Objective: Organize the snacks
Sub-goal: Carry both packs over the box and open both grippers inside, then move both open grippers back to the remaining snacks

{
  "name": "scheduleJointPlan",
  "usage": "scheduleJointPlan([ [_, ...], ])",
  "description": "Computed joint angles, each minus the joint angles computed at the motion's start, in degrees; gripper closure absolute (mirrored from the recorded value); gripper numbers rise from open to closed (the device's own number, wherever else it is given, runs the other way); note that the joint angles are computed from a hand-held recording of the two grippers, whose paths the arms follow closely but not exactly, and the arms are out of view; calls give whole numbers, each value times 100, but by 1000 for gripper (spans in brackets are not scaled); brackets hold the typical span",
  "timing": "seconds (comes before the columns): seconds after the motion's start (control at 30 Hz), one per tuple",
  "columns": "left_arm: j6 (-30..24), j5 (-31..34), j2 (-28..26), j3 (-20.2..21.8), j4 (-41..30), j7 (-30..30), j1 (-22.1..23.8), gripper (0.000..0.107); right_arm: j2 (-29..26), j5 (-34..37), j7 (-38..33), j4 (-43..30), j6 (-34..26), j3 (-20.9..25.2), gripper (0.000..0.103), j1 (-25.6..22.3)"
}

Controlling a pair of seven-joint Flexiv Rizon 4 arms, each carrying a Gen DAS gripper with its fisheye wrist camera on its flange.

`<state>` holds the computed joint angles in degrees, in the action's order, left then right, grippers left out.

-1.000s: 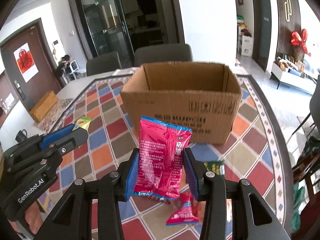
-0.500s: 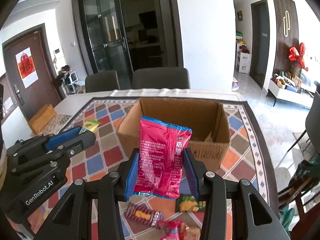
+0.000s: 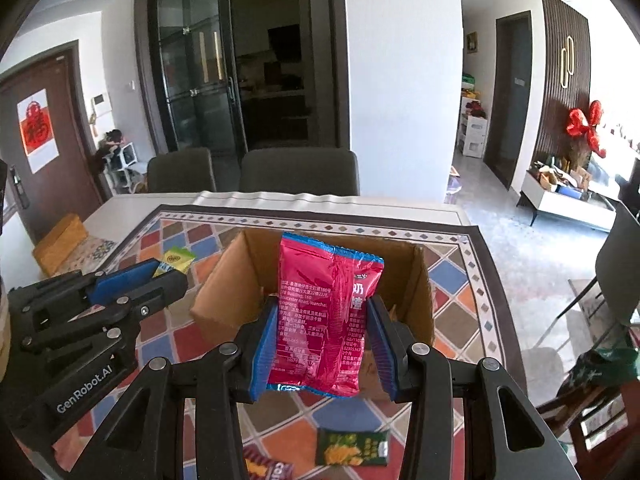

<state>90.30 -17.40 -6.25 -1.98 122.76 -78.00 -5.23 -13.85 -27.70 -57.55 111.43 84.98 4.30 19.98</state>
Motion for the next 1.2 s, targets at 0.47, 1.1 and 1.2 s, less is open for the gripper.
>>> scheduleJointPlan([
  [0.47,-1075,549,-728,303,-1077,-603,-23,70,-541,449,-426,-806,-693,133,59,-60],
  [1.1,-221,1054,244,241,48,-812,-75,62,110,403,-315,105,-299,170,51,-130],
  [1.2,-127,1382,392,304,179,-1063,-151,61,331,348,-279,406,-116,172,51,-166],
])
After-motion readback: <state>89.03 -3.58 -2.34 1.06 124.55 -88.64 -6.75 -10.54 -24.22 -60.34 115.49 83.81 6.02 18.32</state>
